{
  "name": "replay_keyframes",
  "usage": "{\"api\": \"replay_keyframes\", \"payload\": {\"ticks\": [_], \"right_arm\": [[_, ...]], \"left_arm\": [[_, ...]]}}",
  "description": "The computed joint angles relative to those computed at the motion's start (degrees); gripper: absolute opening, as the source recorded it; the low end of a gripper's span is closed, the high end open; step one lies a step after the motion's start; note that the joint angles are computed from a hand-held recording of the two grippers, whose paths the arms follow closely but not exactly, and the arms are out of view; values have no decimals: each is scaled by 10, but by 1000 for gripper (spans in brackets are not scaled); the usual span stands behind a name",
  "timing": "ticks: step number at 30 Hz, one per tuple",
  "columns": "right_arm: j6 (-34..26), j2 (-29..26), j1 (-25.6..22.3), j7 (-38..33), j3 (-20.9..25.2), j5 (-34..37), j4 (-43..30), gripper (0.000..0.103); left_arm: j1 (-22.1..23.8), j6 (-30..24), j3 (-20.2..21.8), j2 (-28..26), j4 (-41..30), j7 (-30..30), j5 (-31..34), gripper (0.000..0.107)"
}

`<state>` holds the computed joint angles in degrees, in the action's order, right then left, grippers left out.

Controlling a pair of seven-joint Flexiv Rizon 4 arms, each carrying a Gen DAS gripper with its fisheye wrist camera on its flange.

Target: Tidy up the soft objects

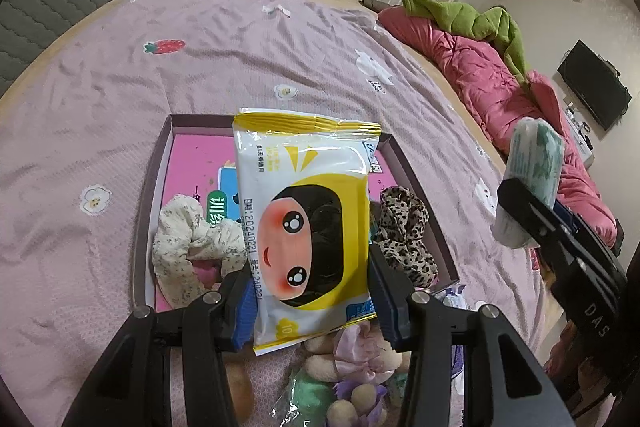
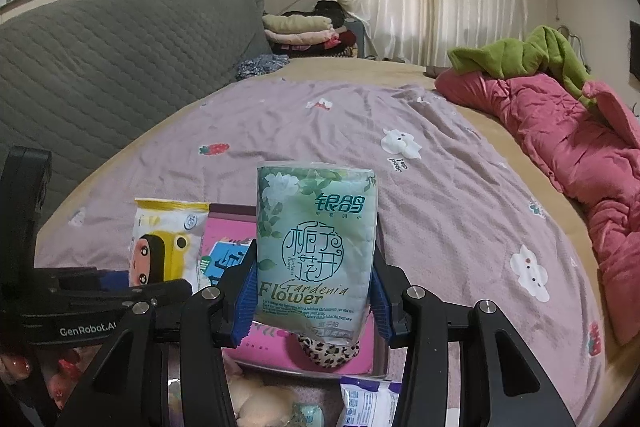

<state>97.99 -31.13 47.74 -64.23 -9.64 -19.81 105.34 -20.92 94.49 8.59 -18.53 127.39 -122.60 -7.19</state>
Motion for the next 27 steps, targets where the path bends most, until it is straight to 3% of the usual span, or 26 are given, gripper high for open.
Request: {"api": "replay_keyframes", "payload": {"ticks": [10, 12, 27], "right_arm": [[-20, -23, -23, 4, 24, -9, -28, 49], [-24, -29, -42, -2, 47, -14, -35, 49], [-63, -58, -90, -14, 107, -32, -64, 49]], "left_arm": [[56, 4, -66, -23, -7, 39, -26, 49], [76, 8, -90, -27, -5, 48, -35, 49], [110, 2, -138, -53, -12, 91, -64, 49]]}}
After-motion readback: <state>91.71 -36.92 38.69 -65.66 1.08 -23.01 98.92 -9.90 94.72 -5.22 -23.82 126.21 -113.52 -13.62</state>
